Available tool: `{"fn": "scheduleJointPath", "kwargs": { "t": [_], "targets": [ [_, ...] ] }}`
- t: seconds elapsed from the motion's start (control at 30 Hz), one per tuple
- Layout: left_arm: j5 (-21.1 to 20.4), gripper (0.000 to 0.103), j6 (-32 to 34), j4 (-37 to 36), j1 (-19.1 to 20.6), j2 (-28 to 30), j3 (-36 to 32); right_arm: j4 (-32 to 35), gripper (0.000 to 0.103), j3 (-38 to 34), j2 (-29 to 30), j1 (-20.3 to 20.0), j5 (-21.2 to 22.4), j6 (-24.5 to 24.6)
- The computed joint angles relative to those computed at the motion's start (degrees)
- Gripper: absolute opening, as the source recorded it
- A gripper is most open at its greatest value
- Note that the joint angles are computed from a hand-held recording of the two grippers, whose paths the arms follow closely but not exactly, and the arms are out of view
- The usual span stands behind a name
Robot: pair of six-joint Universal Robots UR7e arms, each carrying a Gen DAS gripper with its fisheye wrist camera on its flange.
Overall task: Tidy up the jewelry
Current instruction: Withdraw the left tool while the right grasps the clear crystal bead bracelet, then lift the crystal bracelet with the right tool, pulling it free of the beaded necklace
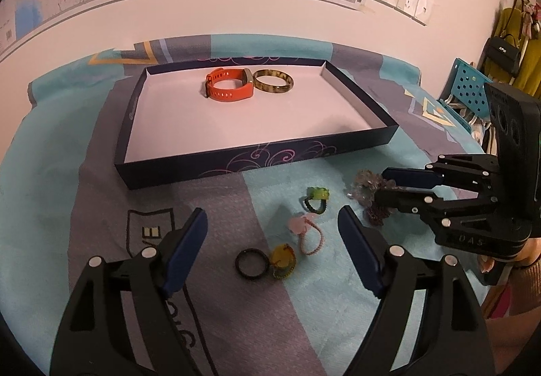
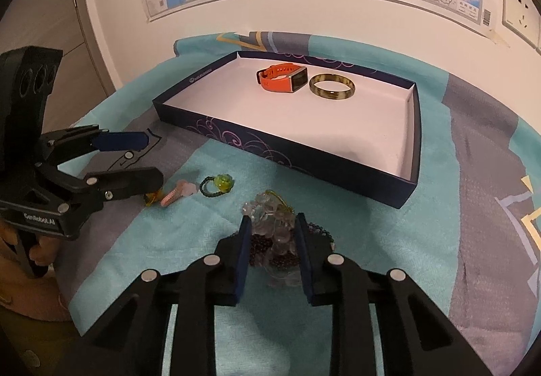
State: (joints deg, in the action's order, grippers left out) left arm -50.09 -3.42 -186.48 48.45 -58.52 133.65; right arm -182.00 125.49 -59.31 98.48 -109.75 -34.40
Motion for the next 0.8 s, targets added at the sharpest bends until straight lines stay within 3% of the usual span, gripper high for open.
{"fn": "scheduleJointPath", "kwargs": {
  "t": [0.03,0.07,0.13,0.33,0.43,0.6,0.8],
  "targets": [
    [0.0,0.078,-0.1,0.0,0.0,0.0,0.1,0.0,0.022,0.0,-0.1,0.0,0.2,0.1],
    [-0.1,0.078,-0.2,0.1,0.0,0.0,0.1,-0.1,0.012,0.1,-0.2,-0.1,0.4,0.2],
    [-0.4,0.078,-0.5,0.2,0.1,-0.1,0.2,0.3,0.008,0.3,-0.8,-0.2,1.2,0.7],
    [-0.5,0.078,-0.6,-0.3,0.0,-0.3,0.5,1.7,0.008,0.7,-3.8,-1.5,6.4,3.4],
    [-0.6,0.078,-0.4,-0.4,0.0,-0.5,0.7,3.3,0.008,0.9,-6.2,-2.8,11.7,5.7],
    [-1.6,0.079,-0.3,0.1,0.3,-1.0,1.0,3.7,0.008,1.0,-9.0,-3.0,16.8,7.1],
    [-2.3,0.078,-0.3,0.6,0.6,-1.4,1.3,5.5,0.008,1.0,-11.0,-2.8,20.0,7.5]
  ]
}}
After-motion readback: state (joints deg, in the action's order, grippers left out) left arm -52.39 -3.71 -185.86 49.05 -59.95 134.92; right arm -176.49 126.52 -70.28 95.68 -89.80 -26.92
